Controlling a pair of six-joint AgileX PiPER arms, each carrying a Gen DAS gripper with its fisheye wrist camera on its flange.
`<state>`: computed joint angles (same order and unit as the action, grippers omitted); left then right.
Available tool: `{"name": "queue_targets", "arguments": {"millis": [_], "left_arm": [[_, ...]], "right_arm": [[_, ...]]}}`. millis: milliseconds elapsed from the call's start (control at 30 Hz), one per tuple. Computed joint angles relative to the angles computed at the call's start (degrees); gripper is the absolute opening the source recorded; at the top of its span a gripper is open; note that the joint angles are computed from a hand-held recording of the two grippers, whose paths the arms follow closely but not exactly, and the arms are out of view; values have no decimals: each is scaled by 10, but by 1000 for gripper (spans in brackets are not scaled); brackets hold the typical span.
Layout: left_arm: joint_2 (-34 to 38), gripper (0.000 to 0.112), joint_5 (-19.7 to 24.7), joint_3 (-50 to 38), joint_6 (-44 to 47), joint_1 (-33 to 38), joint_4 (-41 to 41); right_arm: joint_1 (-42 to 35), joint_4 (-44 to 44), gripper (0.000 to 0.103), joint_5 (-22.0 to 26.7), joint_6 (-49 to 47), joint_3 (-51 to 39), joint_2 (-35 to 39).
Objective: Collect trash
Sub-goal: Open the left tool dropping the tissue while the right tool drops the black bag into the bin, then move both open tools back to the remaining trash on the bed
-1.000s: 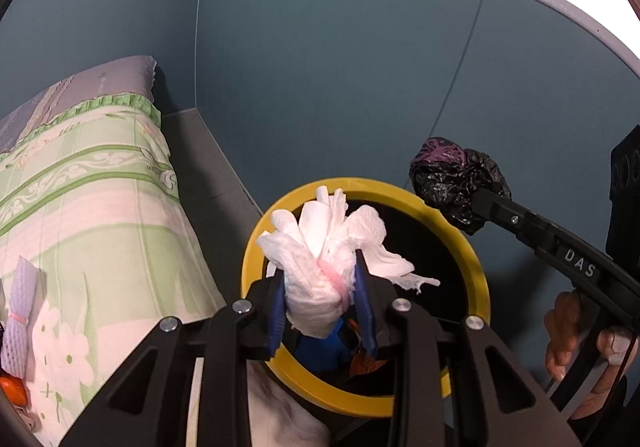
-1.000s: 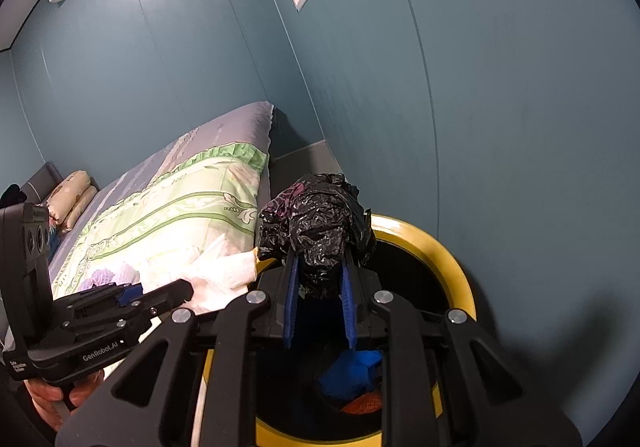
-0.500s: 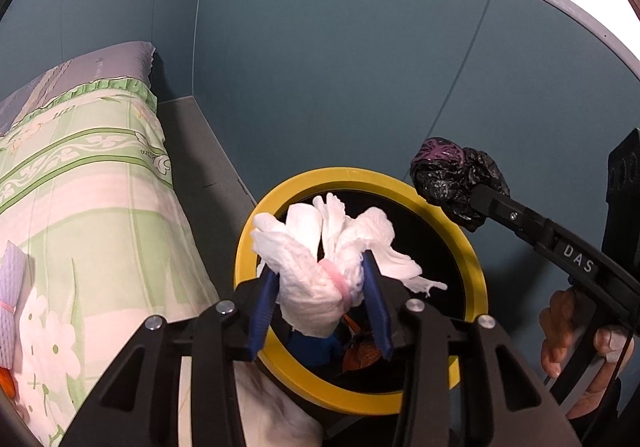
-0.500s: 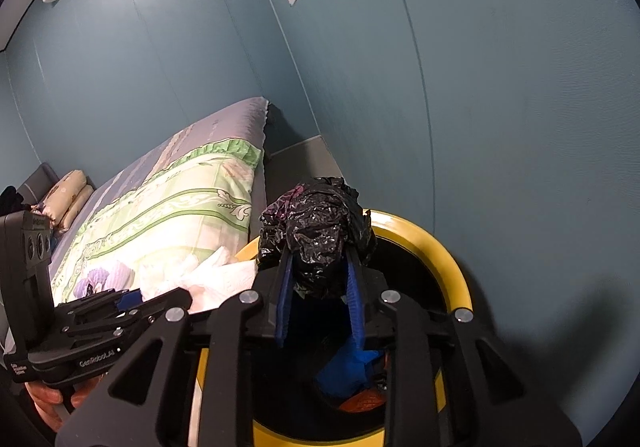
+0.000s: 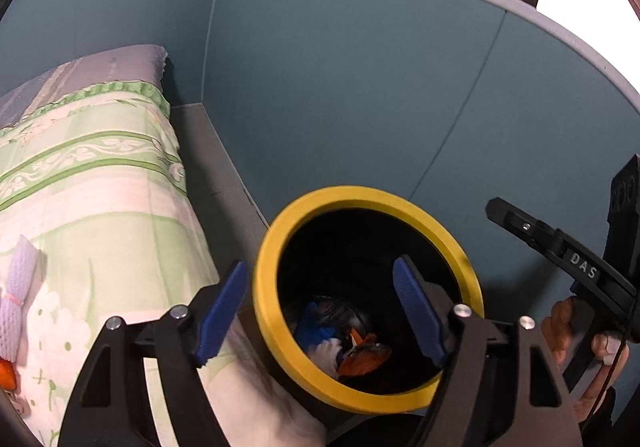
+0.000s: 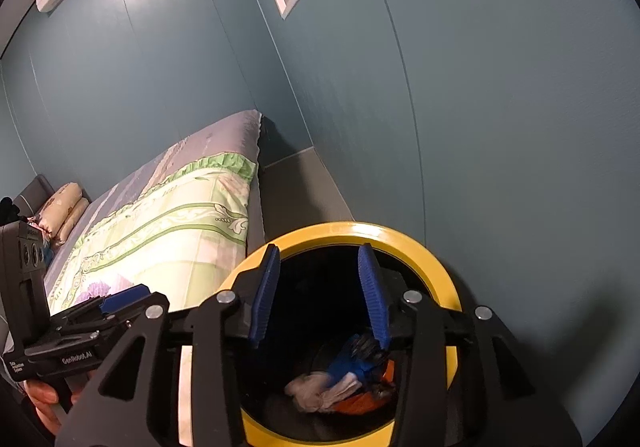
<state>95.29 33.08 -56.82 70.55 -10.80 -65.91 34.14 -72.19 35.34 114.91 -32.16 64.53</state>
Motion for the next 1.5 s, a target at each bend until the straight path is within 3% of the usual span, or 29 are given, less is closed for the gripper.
{"name": "queue_targets", "arguments": {"millis": [133, 367, 800, 1033, 1133, 1300, 1500], "left_arm": [[-16, 80, 9, 1, 8, 38, -7], [-41, 92, 29, -12, 23, 138, 2], [-24, 95, 75, -63, 58, 349, 42], [34, 95, 105, -132, 70, 464, 64], [71, 95, 119, -168, 80, 509, 71], [130, 95, 139, -223, 81, 556, 88], [201, 95, 176, -282, 99, 593, 106]], "right_arm": [[45, -5, 47, 48, 0, -17, -2], [94, -14, 59, 69, -16, -66, 25], [128, -11, 80, -12, -83, -236, 178], [132, 97, 85, -89, -221, -383, 306], [128, 203, 87, -114, -337, -463, 369], [129, 389, 90, -102, -515, -606, 479], [120, 538, 90, -10, -670, -814, 626]]}}
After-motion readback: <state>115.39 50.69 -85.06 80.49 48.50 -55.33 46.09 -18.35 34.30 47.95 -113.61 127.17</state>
